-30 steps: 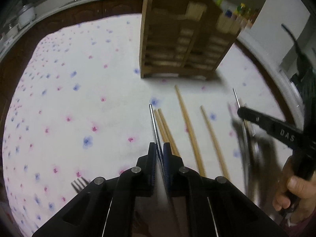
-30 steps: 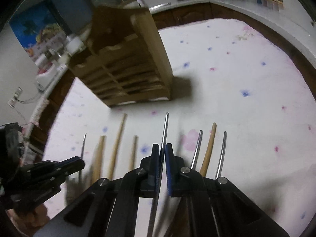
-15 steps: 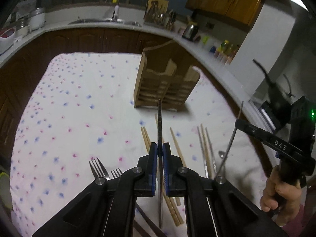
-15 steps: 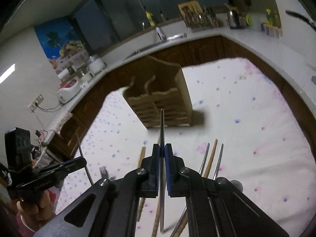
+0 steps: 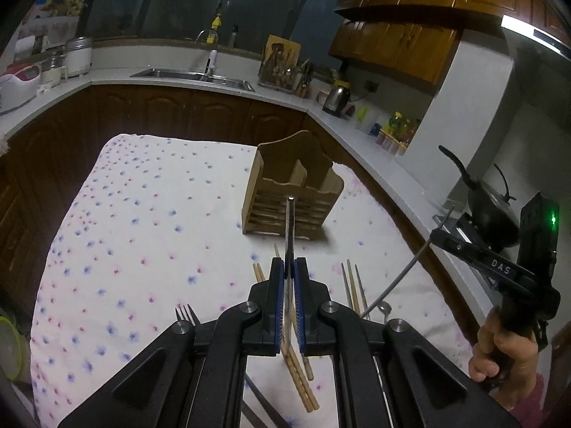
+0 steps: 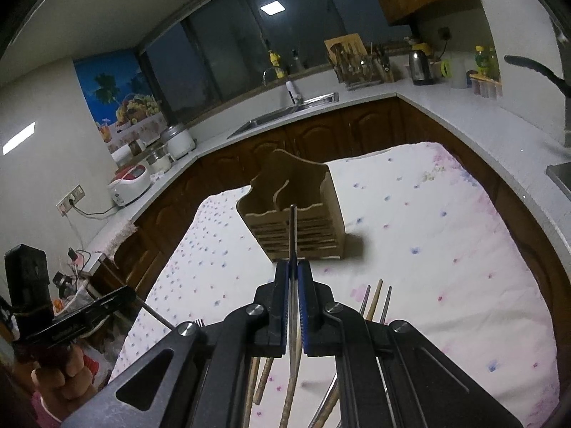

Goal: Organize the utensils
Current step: 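Lift both held metal sticks and carry them over the wooden holder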

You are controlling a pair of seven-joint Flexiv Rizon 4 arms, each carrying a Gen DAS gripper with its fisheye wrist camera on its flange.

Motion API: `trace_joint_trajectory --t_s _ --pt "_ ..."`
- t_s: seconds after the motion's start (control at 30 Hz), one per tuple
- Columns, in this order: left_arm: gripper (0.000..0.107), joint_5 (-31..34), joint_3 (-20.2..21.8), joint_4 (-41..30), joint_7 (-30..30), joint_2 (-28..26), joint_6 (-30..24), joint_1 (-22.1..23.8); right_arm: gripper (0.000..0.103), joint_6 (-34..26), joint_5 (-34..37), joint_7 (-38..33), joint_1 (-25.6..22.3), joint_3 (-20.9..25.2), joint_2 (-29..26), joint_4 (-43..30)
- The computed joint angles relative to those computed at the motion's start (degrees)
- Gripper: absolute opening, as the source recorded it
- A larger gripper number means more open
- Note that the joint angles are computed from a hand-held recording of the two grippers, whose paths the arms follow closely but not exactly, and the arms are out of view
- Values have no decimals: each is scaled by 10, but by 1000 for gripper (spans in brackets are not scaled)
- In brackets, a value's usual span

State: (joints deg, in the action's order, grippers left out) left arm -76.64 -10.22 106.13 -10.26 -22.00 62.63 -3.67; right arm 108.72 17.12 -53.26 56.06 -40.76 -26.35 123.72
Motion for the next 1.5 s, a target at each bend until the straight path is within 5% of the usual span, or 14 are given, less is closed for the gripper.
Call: trace_joint_trajectory --t_s 0.3,0.9,1.3,1.5 --pt "4 -16 -7 -27 -3 -10 -3 2 5 6 10 -4 15 -30 -7 -7" --pt "4 -129 -58 -219 65 -121 74 -20 5 22 34 -7 -80 -44 -81 -161" --pt "4 35 -109 -448 -42 -326 164 -55 5 -4 2 49 -193 0 -196 -300" --pt "4 167 -63 -583 -191 -442 148 -99 5 11 -3 76 -229 42 -240 -332"
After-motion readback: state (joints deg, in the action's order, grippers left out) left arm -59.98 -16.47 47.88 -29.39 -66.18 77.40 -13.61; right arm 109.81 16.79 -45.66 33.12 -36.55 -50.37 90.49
